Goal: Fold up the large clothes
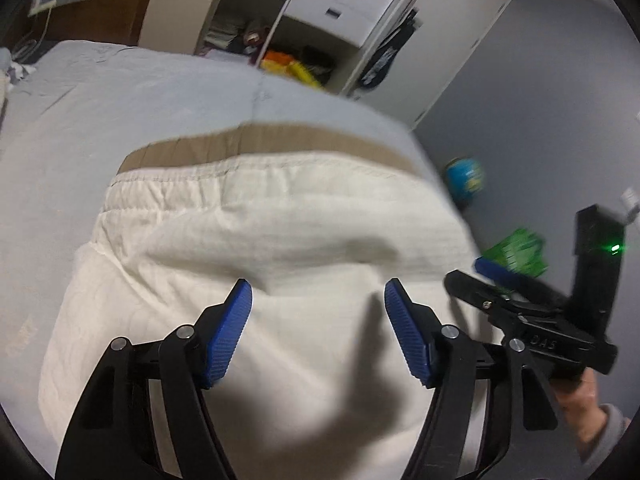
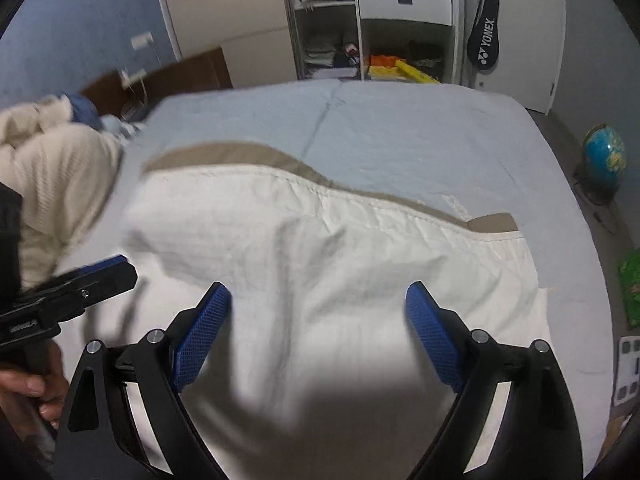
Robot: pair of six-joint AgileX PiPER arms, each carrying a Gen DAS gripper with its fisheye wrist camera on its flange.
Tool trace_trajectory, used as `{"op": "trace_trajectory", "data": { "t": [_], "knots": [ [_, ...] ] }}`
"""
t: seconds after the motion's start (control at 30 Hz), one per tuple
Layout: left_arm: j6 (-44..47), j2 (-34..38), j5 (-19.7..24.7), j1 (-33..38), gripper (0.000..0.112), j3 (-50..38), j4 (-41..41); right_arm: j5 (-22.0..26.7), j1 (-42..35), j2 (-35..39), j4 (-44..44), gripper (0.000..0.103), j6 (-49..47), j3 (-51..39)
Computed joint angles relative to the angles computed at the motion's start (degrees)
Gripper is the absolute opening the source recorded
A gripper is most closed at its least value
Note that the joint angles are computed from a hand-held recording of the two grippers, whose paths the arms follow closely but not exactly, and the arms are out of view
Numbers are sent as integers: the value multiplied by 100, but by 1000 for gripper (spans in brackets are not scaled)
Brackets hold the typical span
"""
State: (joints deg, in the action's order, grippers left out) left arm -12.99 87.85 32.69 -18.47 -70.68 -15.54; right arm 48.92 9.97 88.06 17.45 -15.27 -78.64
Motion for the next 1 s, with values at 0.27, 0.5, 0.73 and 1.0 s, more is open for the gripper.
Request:
{"op": "trace_trajectory", "data": {
  "t": [0.27,0.5,0.73,1.0],
  "knots": [
    [-1108,748,498,-215,83,-429,1359,-416,145,677,-429,96,236,158],
    [-1238,1101,387,-225,88,-356,1684,-554,298,1177,-688,97,413,136],
    [-1105,1220,240,-141,88,-240,1707,-512,304,1566,-629,98,373,1],
    [-1401,1320,13,-233,89,-135,2028,-763,403,1625,-801,98,527,142]
  ]
}}
